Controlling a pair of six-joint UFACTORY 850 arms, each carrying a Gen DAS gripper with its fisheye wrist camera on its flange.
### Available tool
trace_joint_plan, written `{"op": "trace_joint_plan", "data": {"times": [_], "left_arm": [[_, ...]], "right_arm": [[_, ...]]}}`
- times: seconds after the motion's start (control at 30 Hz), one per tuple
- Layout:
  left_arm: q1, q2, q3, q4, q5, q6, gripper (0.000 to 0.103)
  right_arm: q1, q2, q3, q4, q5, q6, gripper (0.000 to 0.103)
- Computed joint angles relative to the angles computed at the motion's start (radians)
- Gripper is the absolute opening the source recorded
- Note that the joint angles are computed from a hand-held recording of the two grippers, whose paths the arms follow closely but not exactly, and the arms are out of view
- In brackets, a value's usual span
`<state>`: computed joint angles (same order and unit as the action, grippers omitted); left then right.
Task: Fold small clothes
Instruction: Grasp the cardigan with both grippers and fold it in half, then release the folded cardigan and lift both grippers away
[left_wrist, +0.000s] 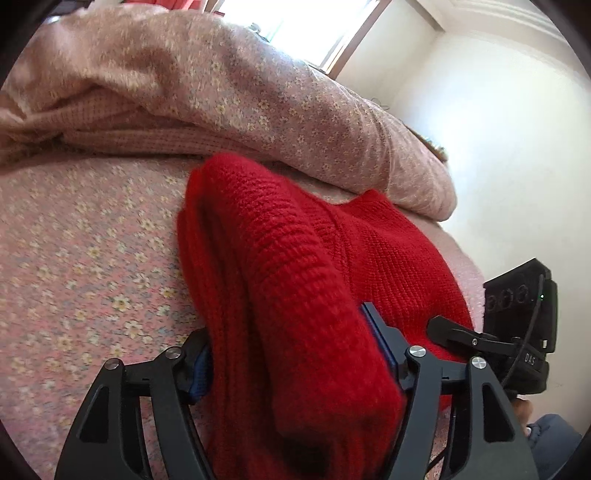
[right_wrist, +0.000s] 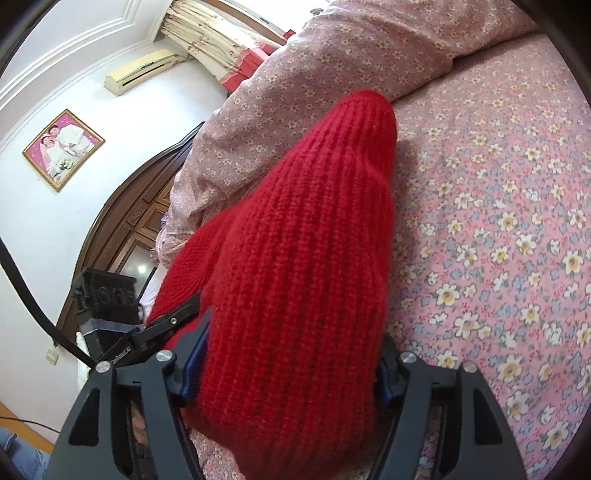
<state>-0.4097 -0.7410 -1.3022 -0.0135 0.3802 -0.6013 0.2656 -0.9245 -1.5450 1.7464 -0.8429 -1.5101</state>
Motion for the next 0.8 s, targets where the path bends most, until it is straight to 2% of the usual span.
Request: {"op": "trace_joint_plan", "data": {"times": [0.2,0.3,0.37,0.47,0.63,0.7,0.8], "left_arm": [[-0.018,0.013,0.006,-0.14,-0.005,0.158,0.064],[-0.047,0.047,0.03,-0.422,0.0,0.444,0.064],[-0.083,0.085,0.076,-0.612,0.098,0.653,0.065],[-0.162,0.159,0.145,-0.862,0.286,0.935,0.074],[-0.235,0.269,0.205,-0.938,0.374,1.013,0.078],[-0.277,0.314,0.228,-0.982,0.416,1.085,0.082],[-0.329,0.367,0.26,-1.043,0.437,1.205,0.082]], "right_arm": [[0.017,0.044,0.058,0.085,0.078,-0.07,0.081],[0.027,0.087,0.103,0.133,0.147,-0.104,0.085],[0.039,0.134,0.154,0.187,0.204,-0.17,0.086],[0.063,0.244,0.279,0.397,0.253,-0.451,0.086],[0.106,0.449,0.504,0.779,0.174,-0.921,0.087],[0.126,0.538,0.603,0.903,0.101,-1.067,0.09],[0.157,0.646,0.728,1.056,-0.012,-1.233,0.099]]}}
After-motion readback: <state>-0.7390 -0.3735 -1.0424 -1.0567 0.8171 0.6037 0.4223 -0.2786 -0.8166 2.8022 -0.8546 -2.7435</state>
